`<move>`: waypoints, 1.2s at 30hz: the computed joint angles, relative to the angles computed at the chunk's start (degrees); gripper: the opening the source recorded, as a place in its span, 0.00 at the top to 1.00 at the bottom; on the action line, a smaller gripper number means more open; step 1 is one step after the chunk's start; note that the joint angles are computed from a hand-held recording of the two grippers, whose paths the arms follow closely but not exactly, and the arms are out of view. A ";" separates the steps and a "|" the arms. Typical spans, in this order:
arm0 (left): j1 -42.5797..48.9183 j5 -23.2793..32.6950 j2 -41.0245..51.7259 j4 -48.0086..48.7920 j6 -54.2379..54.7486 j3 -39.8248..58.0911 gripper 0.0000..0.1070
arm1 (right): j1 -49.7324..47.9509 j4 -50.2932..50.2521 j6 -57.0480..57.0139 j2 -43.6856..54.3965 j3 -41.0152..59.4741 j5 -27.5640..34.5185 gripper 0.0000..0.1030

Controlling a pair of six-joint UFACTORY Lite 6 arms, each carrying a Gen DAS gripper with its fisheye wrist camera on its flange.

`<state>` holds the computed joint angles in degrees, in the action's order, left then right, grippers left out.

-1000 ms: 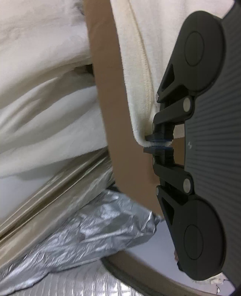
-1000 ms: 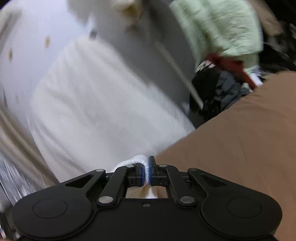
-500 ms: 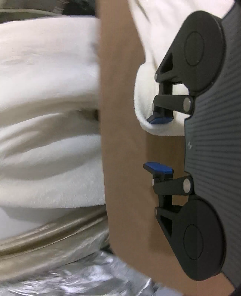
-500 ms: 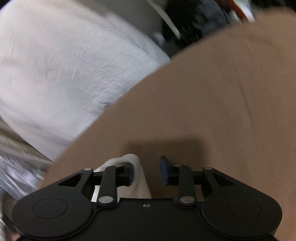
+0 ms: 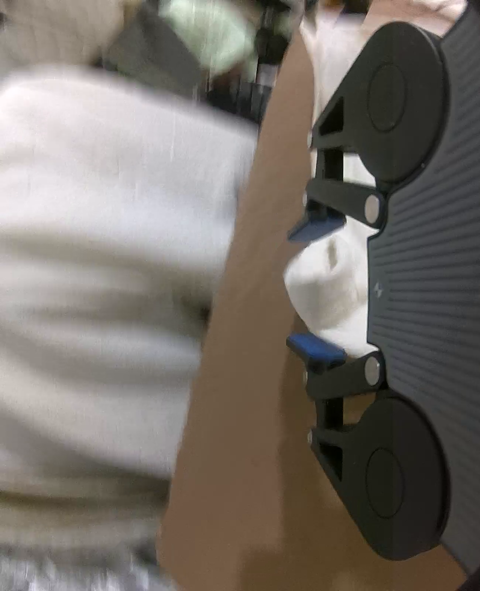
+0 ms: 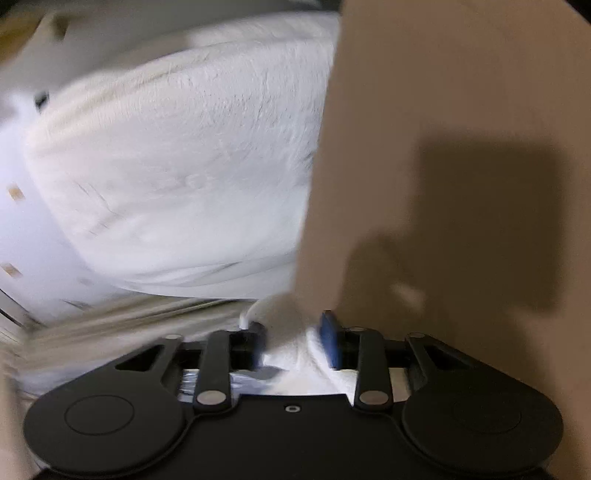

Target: Fold clothes

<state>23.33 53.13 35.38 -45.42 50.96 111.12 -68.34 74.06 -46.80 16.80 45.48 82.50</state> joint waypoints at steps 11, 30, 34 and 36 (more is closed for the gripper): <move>-6.06 -14.39 -15.16 -3.95 20.16 -25.26 0.39 | 1.25 -2.60 -6.97 -14.75 -1.94 -17.73 0.36; -17.67 -43.01 -16.87 -1.68 14.03 -38.03 0.99 | 12.24 -7.39 -22.69 -16.05 -3.74 -40.82 0.36; -14.89 -48.31 -19.14 -21.66 28.67 -37.56 1.00 | 9.34 -6.15 -24.03 -15.29 -3.33 -37.36 0.36; -10.92 -45.72 -15.68 -20.06 23.48 -32.66 1.00 | 7.92 -5.86 -25.52 -14.59 -2.92 -34.58 0.36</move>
<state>12.41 7.41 19.71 -65.48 74.44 78.47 -60.42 68.20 -72.32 2.22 42.57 47.92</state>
